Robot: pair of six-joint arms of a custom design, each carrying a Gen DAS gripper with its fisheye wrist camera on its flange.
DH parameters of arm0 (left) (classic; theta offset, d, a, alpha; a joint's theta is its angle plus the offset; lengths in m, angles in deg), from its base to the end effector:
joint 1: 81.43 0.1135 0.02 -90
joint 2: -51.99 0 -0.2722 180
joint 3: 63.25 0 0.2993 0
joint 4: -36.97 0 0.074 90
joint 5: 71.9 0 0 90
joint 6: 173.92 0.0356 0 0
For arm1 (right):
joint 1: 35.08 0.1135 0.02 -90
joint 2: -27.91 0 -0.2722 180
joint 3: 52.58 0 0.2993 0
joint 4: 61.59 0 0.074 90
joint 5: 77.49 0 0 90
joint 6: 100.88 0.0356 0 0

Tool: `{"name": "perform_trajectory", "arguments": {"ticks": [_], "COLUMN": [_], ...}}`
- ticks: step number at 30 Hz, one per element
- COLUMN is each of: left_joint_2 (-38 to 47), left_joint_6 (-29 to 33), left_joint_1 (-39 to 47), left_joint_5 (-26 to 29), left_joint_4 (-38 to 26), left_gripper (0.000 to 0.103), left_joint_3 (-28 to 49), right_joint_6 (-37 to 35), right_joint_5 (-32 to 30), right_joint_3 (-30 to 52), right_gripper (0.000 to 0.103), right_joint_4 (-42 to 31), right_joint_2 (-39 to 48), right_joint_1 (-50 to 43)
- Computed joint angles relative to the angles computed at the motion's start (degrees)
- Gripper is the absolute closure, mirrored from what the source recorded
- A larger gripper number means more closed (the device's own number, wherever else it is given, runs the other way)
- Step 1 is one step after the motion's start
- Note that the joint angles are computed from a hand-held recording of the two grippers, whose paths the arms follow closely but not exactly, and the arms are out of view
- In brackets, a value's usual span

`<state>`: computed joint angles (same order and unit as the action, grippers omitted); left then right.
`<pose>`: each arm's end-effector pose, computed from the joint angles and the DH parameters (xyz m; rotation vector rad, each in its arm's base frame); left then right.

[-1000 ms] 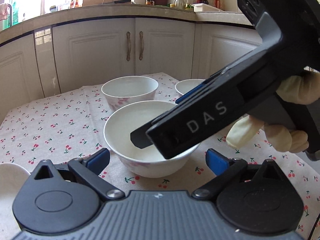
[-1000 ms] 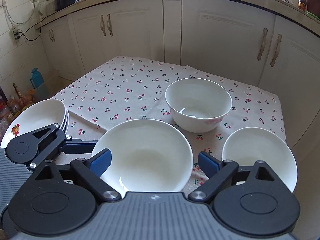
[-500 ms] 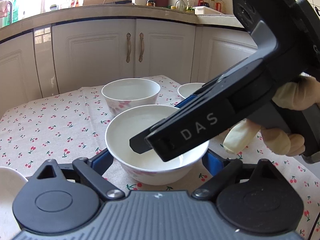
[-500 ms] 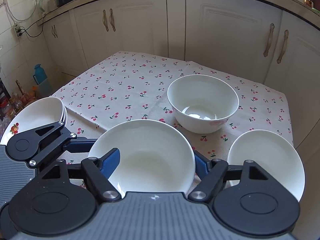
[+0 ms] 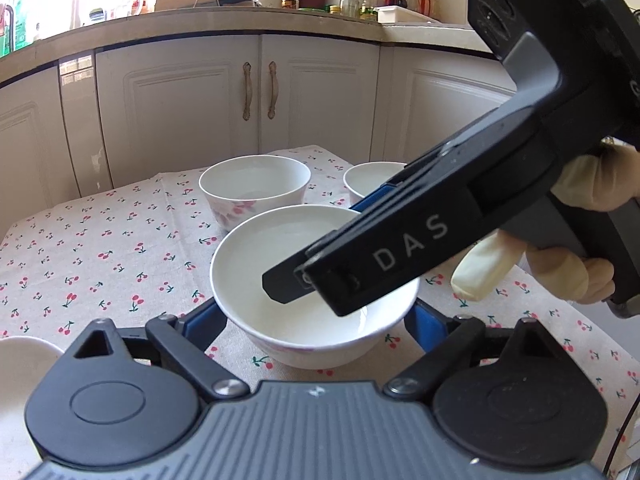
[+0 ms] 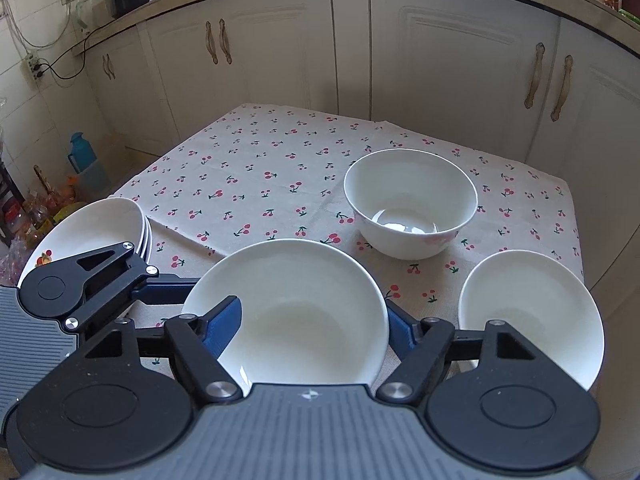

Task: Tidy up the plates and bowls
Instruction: 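Lift the bowl with the right gripper off the cloth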

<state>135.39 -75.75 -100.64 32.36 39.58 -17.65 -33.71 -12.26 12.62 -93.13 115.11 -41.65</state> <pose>0.2935 -0.1116 0.1379 0.6545 2.0884 -0.3808 0.3468 -0.0249 0.1877 -0.5126 2.3574 0.3100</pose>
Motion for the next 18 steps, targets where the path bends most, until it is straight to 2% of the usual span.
{"name": "perform_trajectory", "arguments": {"ticks": [18], "left_joint_2": [-18.25], "left_joint_6": [6.58], "left_joint_1": [2.83], "left_joint_5": [8.75], "left_joint_4": [-15.30], "left_gripper": [0.009], "left_joint_3": [-6.99], "right_joint_6": [4.29], "right_joint_5": [3.07], "right_joint_3": [-12.08], "right_gripper": [0.023], "right_joint_4": [-8.96], "right_joint_2": [-21.64], "right_joint_1": [1.83]}}
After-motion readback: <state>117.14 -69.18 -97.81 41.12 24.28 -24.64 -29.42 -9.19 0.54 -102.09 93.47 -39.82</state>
